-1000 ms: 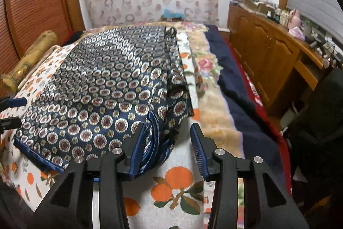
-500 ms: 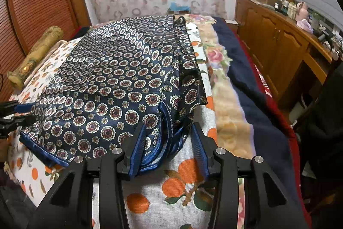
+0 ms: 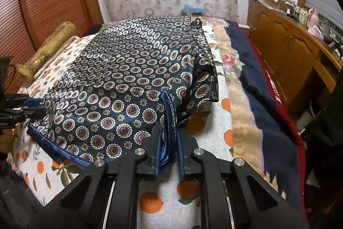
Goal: Fold small clothes
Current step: 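Lift the garment end with both grippers and fold it over onto itself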
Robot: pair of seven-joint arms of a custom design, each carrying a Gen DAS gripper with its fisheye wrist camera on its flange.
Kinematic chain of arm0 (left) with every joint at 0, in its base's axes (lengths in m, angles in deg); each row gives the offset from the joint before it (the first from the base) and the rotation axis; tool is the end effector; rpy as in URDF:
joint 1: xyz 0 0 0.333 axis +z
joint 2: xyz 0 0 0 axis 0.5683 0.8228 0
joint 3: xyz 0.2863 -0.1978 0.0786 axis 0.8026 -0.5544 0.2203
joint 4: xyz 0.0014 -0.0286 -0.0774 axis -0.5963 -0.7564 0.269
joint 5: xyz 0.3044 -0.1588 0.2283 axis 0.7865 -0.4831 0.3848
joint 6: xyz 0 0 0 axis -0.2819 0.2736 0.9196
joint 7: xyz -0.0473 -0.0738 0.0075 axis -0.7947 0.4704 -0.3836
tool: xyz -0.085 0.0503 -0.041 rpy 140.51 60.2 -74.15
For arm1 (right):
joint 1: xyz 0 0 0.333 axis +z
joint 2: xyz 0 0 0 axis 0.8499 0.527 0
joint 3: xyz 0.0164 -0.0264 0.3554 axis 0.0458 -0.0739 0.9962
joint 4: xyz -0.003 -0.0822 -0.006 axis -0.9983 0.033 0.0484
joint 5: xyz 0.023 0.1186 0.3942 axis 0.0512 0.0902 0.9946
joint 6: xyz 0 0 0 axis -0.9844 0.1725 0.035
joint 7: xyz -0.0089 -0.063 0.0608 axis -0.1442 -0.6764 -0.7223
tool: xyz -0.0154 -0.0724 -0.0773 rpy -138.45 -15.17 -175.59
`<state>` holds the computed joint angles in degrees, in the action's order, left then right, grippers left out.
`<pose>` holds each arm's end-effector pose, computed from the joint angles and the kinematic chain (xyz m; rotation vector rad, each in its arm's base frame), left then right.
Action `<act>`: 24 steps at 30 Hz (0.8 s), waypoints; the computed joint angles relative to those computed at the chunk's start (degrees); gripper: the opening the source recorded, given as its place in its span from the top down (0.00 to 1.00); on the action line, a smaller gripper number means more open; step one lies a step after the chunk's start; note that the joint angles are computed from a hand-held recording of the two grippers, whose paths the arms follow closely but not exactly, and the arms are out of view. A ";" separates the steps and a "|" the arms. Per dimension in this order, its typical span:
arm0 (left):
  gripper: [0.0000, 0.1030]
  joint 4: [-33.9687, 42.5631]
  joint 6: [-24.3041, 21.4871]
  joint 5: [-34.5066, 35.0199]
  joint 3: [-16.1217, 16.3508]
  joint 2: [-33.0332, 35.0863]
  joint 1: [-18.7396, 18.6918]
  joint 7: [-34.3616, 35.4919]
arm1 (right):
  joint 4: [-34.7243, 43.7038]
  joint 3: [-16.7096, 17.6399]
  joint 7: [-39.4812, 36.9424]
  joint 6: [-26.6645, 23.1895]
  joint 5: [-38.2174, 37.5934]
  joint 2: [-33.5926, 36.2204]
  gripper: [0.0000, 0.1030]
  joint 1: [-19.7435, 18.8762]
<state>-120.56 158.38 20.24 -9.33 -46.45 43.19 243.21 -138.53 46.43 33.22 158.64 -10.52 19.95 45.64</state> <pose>0.6625 -0.1350 0.2700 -1.2845 2.5694 -1.1047 0.6093 0.0302 0.2823 -1.7792 1.6916 -0.5522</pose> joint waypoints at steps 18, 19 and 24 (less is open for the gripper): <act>1.00 2.16 -3.71 -15.55 0.26 -3.41 1.15 12.48 | 0.54 -2.76 9.61 9.05 -8.95 -2.02 0.98 0.46; 1.00 3.04 -4.05 -16.24 0.88 -3.30 0.73 12.51 | 1.14 -2.94 10.11 9.23 -9.50 -2.13 0.98 0.61; 1.00 9.48 -5.33 -15.56 4.15 -0.81 -1.98 8.61 | 5.61 -3.30 11.74 8.26 -12.24 -1.48 0.98 0.72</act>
